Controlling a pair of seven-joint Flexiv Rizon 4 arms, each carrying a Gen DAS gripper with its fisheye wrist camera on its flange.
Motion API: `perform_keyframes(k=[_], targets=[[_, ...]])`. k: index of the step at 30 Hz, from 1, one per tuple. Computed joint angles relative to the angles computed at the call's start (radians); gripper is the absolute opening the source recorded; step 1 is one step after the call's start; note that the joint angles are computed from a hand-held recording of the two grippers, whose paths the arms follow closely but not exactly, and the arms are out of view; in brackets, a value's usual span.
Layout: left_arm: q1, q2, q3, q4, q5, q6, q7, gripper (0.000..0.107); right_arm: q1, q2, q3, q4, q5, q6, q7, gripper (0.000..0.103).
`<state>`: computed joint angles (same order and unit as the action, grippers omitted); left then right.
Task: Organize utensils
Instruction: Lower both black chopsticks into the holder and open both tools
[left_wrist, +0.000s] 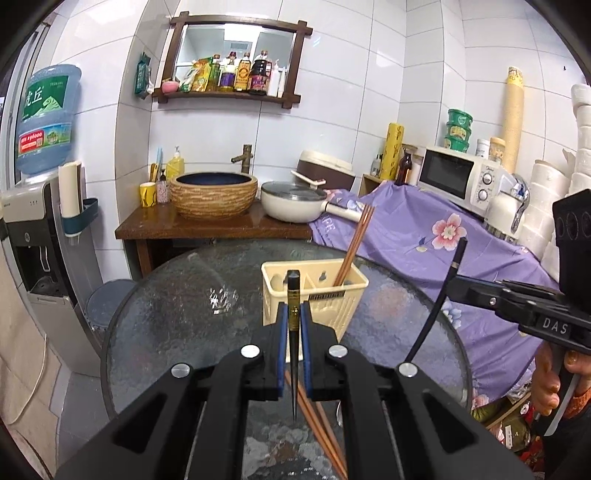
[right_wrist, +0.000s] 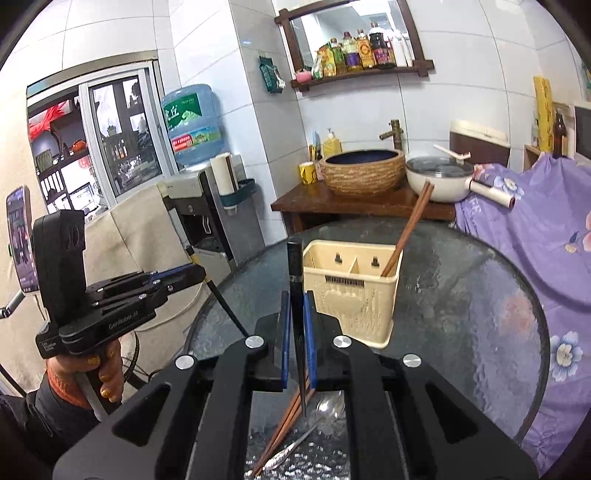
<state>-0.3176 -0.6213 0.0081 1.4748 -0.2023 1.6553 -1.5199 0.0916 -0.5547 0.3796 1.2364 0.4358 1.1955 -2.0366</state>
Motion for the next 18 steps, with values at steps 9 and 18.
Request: perform_keyframes(k=[9, 18], targets=[[-0.040, -0.048, 0.076, -0.242, 0.021, -0.128, -0.024, 0.007, 0.072, -0.054, -0.076, -0.171, -0.109, -0.023, 0.110, 0.008], [-0.051, -0.212, 0.165, -0.687, 0.108, -0.311, -0.153, 0.007, 0.151, -0.235, -0.171, -0.559, -0.281, -0.123, 0.312, 0.008]])
